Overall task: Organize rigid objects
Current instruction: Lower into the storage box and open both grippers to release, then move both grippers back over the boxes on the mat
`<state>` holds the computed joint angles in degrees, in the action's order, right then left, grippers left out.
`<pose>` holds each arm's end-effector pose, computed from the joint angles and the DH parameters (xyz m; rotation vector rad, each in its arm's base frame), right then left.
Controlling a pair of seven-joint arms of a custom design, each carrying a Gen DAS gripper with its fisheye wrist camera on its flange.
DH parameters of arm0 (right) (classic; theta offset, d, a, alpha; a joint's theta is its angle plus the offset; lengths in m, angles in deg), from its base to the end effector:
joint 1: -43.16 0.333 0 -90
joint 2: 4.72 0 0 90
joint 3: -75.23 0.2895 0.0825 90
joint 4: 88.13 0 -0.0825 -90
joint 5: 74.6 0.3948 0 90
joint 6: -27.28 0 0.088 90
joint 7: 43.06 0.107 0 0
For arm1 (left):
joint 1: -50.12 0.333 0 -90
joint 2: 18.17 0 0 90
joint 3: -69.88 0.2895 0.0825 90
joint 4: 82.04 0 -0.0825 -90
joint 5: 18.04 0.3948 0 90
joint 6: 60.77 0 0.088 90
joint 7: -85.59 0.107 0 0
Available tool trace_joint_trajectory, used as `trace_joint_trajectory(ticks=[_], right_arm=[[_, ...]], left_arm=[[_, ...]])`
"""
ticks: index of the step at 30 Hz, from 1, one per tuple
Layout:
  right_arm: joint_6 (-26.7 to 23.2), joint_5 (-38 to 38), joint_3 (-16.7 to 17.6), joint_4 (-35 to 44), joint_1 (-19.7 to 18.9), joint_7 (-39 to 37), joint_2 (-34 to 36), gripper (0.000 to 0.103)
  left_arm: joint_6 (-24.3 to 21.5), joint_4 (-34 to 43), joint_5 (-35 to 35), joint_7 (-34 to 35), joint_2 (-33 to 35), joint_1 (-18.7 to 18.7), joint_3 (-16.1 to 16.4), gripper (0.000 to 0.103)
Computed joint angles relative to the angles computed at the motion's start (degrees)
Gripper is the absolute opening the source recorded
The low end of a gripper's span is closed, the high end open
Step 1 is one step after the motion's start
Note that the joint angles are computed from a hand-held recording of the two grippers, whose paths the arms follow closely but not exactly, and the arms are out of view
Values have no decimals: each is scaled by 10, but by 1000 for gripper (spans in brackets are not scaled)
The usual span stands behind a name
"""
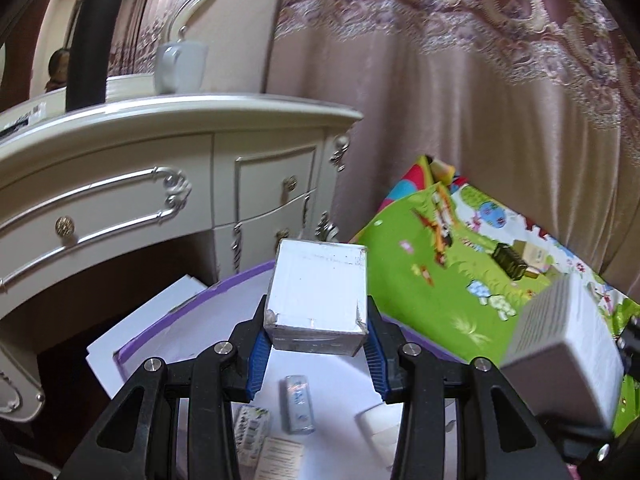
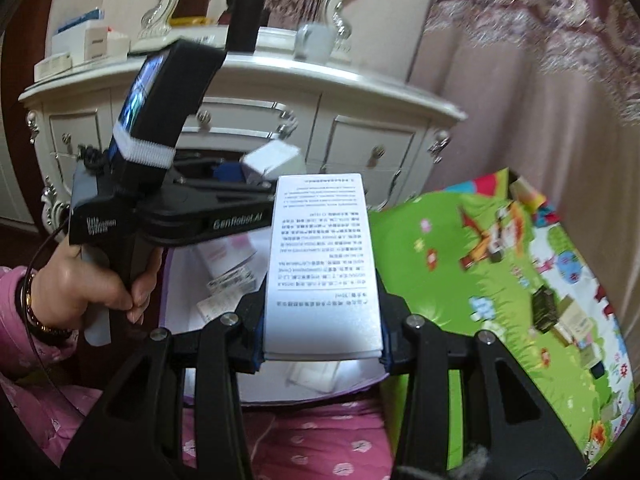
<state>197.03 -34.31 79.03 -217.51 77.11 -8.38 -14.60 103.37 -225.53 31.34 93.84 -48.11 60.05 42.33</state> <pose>0.4581 0.3011 0.4953 -2.1780 0.6499 -0.5280 0.4274 -0.1923 0.4879 -1.8392 1.3272 -0.9002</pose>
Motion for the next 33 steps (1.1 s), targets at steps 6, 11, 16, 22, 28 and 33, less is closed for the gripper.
trace_joint_trajectory(ticks=[6,11,16,22,28,33], right_arm=[[-70,-45,19,42,-23,42,45,45],[-97,-56,41,55,-35,41,67,46],[-97,-61,52,55,-40,32,79,46],[-110,-2,45,52,-55,7,72,71],[-108,56,21,46,-83,29,60,78],[-66,27,1,9,-116,97,42,84]], left_arm=[[-34,-6,-38,37,13,-26,30,43],[-68,-7,-66,62,18,-44,53,43],[-121,3,-83,64,23,-49,56,84],[-150,32,-79,60,44,-71,64,92],[-156,103,-96,122,125,-124,72,92],[-137,206,-150,237,238,-194,90,92]])
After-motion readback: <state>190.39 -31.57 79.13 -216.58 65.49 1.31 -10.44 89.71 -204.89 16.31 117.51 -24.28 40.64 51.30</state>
